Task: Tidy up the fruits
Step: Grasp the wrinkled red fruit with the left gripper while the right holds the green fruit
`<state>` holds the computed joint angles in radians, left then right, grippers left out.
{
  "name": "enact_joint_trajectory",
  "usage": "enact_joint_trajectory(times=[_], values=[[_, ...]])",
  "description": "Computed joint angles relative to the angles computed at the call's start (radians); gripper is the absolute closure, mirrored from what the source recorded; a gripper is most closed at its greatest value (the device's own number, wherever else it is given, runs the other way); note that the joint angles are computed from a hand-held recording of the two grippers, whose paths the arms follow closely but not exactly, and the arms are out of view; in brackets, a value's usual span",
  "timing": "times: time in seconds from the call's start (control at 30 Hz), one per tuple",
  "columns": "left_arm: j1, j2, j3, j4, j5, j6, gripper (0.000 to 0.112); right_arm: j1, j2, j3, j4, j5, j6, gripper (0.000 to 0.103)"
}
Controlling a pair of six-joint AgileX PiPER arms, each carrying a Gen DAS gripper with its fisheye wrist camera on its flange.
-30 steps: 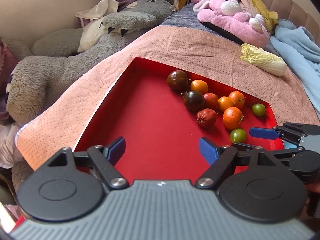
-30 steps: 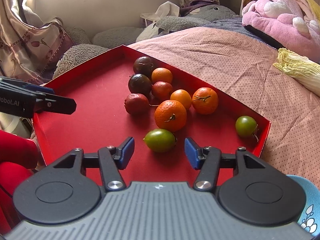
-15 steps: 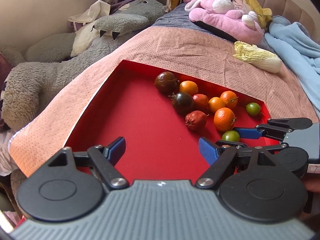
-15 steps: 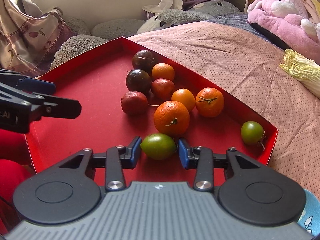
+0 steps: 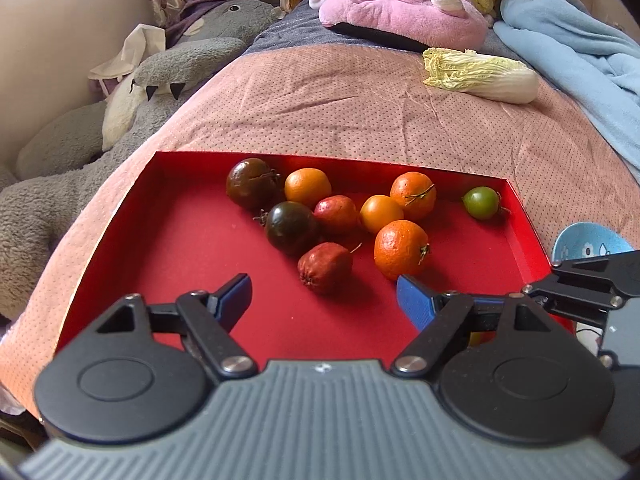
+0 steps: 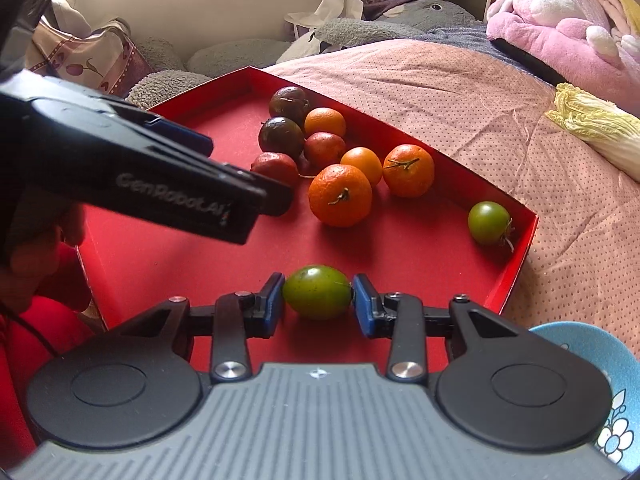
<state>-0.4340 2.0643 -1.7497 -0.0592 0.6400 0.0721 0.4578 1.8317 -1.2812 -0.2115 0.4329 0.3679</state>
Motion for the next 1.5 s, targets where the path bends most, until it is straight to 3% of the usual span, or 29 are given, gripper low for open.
enact_joint_trajectory(times=[0.13,0.4,0.5,0.53,0.97,1.5], values=[[-0.018,0.075,-0.108,0.047,0.078,-0.008,0.044,0.005,-0.022,0.021,0.013,0.008,-0.002,0.060],[-0.030,0.133,-0.185,0.066,0.118,0.018,0.052,0.013,-0.031,0.030,0.019,0.010,-0.002,0.060],[-0.030,0.130,-0.180,0.040,0.107,0.052,0.066,0.016,-0.036,0.033,0.008,0.012,0.012,0.060],[-0.033,0.127,-0.172,0.049,0.098,0.050,0.076,0.017,-0.039,0.035,0.003,0.012,0.018,0.060],[-0.014,0.061,-0.089,-0.012,0.082,0.023,0.076,0.010,-0.111,0.099,-0.037,0.005,0.106,0.060],[-0.025,-0.033,0.042,0.089,0.009,-0.135,0.076,0.041,-0.159,0.122,-0.054,0.011,0.138,0.060]])
